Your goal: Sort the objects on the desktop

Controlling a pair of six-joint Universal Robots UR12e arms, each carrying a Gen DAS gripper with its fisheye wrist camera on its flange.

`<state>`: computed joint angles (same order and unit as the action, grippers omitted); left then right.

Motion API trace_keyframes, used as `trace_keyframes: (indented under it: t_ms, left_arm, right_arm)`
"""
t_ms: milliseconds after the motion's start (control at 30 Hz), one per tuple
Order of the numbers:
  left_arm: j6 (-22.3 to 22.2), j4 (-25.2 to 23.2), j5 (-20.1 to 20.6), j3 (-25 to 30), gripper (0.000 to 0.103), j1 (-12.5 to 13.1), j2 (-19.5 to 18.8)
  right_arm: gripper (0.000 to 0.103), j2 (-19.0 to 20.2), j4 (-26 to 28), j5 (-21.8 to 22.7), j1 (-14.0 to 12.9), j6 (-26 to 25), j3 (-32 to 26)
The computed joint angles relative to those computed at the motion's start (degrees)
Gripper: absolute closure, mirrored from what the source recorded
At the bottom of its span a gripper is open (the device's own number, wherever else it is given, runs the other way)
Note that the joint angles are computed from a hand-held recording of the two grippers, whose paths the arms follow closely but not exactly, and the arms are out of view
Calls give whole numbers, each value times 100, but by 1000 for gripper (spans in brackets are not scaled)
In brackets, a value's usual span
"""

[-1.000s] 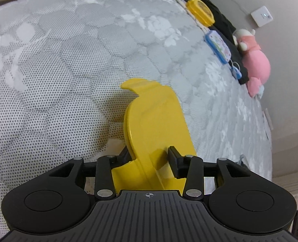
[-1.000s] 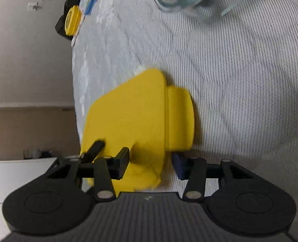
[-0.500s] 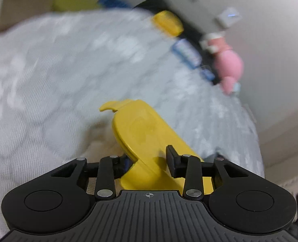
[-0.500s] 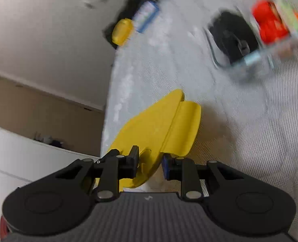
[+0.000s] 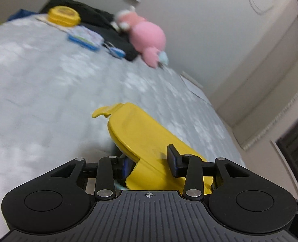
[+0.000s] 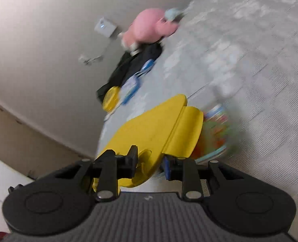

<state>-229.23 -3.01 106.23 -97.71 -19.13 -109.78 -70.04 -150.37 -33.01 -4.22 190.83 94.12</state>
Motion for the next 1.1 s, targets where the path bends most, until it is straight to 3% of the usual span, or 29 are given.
trace_keyframes:
  t_ms: [100,167,267,333,467,600,667,700,800,833,900,967,1000,1100]
  left_arm:
    - [51,57,-427,7,48,66,-137]
    - [-118,-22,-848,-51,49,170,-114]
    - [94,-284,-571,-55,56,170,3]
    - [-77,-177,-725,-131,56,257,76]
    - [-417,-456,-1087,-193,53,398,145]
    - [-222,-1172,-1511,-91,45,499,221]
    - [-122,-1539,-1765,-75,29,558,311]
    - [-116,-1560,-2096,-134,18,636,356]
    - [-763,-1033,-2976,-473,18,915,438]
    - [-978,-895,-3011,-552,18,971,450]
    - [-1158,-1085,-2557,-561,18,968,479]
    - [-926,-1648,-1995,-362,19,898,425]
    - [-817,-1723,-1931,-283,20,887,365]
    - [-641,-1483,-2362,-188,27,927,192]
  right_arm:
    - [73,134,-103,-380,-18,-250,-109]
    - [73,234,-182,-696,20,-278,-195]
    - [72,345,-554,-962,46,-54,-190]
    - [72,394,-667,-932,41,42,-200]
    - [72,429,-902,-884,95,35,-157]
    - [66,361,-1054,-1233,211,-568,-56]
    - [59,324,-934,-1306,238,-850,-29]
    - [58,310,-819,-1317,243,-960,-34]
    - [56,305,-583,-1146,194,-843,-67]
    - [53,314,-583,-1020,152,-643,-70]
    - [47,347,-703,-811,79,-202,-62]
    - [28,355,-928,-880,46,243,-30]
    - [26,340,-1013,-1080,56,375,-12]
    - [27,317,-1088,-1513,98,404,-8]
